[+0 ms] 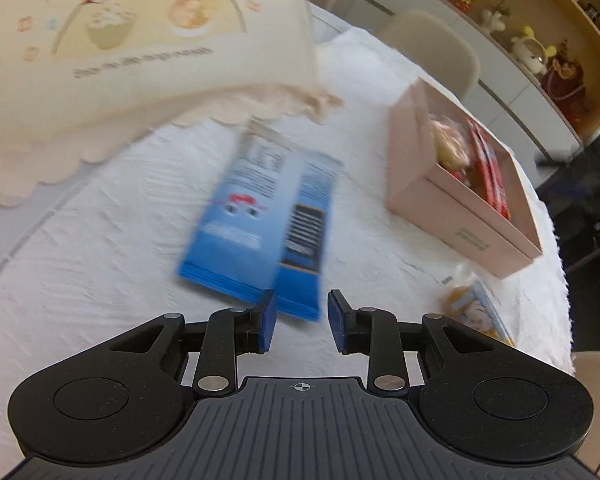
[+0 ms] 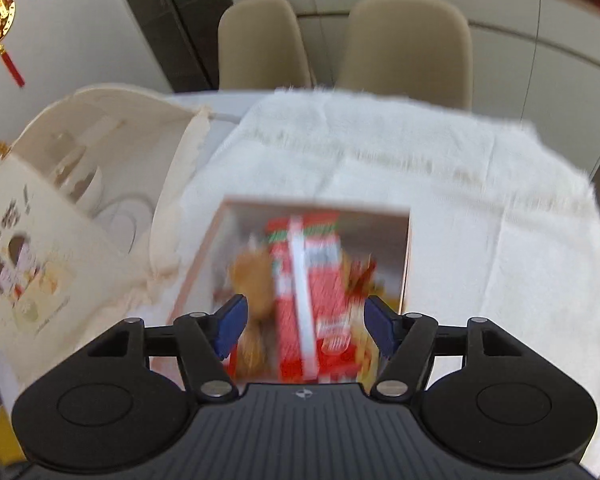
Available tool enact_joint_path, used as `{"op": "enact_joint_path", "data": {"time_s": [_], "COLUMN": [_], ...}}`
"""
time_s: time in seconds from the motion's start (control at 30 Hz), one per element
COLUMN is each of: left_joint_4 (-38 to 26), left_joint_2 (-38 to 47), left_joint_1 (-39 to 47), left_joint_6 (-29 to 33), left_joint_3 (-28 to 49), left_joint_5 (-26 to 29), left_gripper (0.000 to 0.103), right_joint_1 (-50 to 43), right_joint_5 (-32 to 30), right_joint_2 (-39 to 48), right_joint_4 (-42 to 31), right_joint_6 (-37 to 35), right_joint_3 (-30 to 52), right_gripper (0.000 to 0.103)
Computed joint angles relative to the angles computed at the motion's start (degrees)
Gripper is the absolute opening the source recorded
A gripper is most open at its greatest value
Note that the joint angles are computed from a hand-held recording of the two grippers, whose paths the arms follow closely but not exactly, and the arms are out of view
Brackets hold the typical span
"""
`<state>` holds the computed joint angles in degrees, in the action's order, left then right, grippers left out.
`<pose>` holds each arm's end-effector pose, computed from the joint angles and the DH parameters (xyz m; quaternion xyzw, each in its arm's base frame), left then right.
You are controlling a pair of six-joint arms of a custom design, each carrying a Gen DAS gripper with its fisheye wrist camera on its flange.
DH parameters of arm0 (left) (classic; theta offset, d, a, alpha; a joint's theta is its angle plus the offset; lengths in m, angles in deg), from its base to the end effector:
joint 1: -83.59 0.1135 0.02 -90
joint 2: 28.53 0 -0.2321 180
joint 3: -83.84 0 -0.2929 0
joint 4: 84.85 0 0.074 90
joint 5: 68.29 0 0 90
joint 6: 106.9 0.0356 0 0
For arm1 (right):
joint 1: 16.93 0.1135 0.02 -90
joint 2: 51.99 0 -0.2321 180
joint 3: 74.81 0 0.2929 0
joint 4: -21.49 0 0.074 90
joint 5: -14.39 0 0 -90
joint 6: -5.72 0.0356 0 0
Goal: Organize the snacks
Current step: 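Drop the chip bag and red sticks into the pink box, opening both grippers, then grasp the blue biscuit packet with the left gripper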
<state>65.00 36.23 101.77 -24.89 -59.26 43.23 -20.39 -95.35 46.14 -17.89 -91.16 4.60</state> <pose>0.2290 0.0615 0.0957 -0.1637 0.9315 -0.1547 0.2856 0.3871 -0.0114 0.1580 -0.0754 0.9454 0.1397 0.2845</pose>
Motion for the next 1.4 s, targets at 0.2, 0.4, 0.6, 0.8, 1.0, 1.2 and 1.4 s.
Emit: {"op": "enact_joint_path", "data": {"time_s": [0.2, 0.4, 0.6, 0.8, 1.0, 1.2, 1.4], "left_joint_4": [5.27, 8.83, 6.15, -0.80, -9.14, -27.65, -43.51], "left_joint_2": [8.87, 27.19, 22.14, 9.10, -8.79, -34.59, -51.49], "left_joint_1": [5.40, 2.85, -1.44, -2.91, 2.49, 8.81, 15.26], "left_joint_6": [-0.91, -1.87, 7.44, 14.35, 11.00, 9.21, 12.87], "left_joint_3": [7.21, 19.20, 15.37, 5.11, -4.77, -10.47, -11.20], "left_joint_5": [0.74, -2.77, -2.51, 0.05, 0.81, -2.71, -0.60], "left_gripper": [0.032, 0.032, 0.033, 0.032, 0.029, 0.029, 0.029], "right_joint_1": [-0.37, 1.59, 3.99, 9.83, 15.92, 29.31, 37.77], "right_joint_5": [1.12, 2.70, 4.66, 10.02, 2.66, 9.01, 17.52], "right_joint_2": [-17.93, -33.64, -50.40, -52.83, -38.84, -20.20, -2.68], "right_joint_4": [4.70, 2.69, -0.86, 3.81, 7.44, 20.70, 21.54], "right_joint_6": [-8.72, -10.78, -10.03, -8.89, -4.11, 6.27, 12.24], "right_joint_3": [-23.58, -40.77, -51.71, -52.95, -44.80, -36.89, -24.64], "right_gripper": [0.065, 0.065, 0.066, 0.067, 0.072, 0.072, 0.080]}}
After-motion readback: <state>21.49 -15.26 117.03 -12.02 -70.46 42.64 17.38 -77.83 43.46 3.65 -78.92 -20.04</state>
